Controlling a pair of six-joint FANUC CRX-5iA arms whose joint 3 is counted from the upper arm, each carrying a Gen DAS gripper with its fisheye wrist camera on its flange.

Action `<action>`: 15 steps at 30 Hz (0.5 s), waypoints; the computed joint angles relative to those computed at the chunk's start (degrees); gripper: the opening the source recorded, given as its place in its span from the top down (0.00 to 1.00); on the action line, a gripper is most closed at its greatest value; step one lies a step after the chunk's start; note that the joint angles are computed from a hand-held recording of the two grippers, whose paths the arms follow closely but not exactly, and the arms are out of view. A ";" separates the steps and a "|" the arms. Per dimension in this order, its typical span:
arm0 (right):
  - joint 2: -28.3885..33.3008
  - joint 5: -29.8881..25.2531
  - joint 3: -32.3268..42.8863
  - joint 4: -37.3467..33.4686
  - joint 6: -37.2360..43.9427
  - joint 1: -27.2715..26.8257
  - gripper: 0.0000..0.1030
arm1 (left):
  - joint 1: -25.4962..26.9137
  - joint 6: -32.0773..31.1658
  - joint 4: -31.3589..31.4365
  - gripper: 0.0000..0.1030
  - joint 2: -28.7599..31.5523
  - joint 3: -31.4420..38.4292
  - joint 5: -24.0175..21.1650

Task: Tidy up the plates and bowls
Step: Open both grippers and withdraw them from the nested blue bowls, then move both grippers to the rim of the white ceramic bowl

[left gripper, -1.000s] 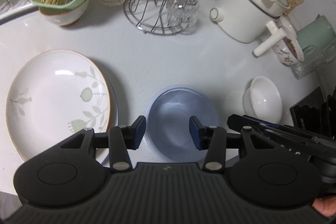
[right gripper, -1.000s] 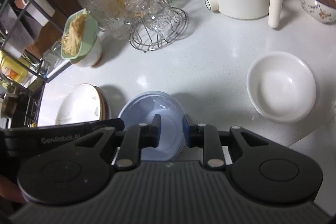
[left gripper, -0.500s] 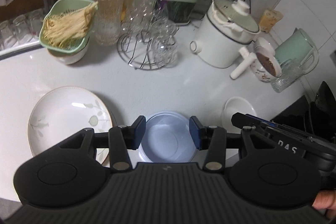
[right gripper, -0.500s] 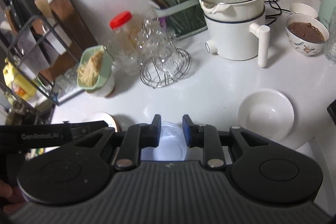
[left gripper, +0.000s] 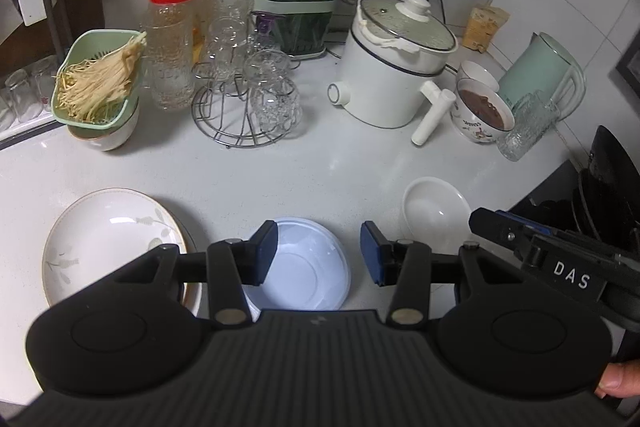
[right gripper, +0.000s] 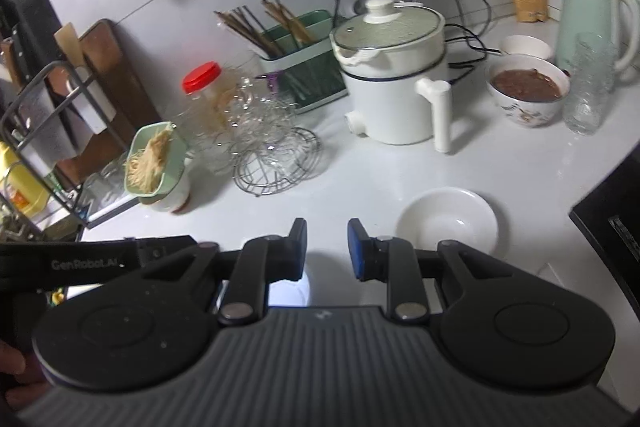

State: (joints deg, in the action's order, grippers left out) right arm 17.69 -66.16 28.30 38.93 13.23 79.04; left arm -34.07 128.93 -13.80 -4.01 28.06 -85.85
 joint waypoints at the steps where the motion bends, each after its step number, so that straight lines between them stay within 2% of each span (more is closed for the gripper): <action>1: -0.64 0.14 -1.22 1.02 -1.36 0.32 0.74 | -0.22 -0.39 0.02 0.50 0.02 0.05 0.22; 7: -1.02 -2.75 -2.56 4.59 -5.50 1.58 0.74 | 1.33 -2.92 3.44 0.50 -1.16 -2.77 3.60; 11: 0.07 -6.02 -1.70 6.39 -9.18 2.36 0.74 | 2.90 -6.23 6.15 0.50 -2.36 -5.54 5.98; 13: 1.32 -8.63 0.00 6.87 -10.77 2.78 0.74 | 3.60 -8.14 7.47 0.50 -2.44 -5.87 5.74; 15: 1.89 -10.19 0.75 7.84 -12.76 3.33 0.74 | 5.89 -11.07 11.85 0.49 -4.75 -9.82 9.83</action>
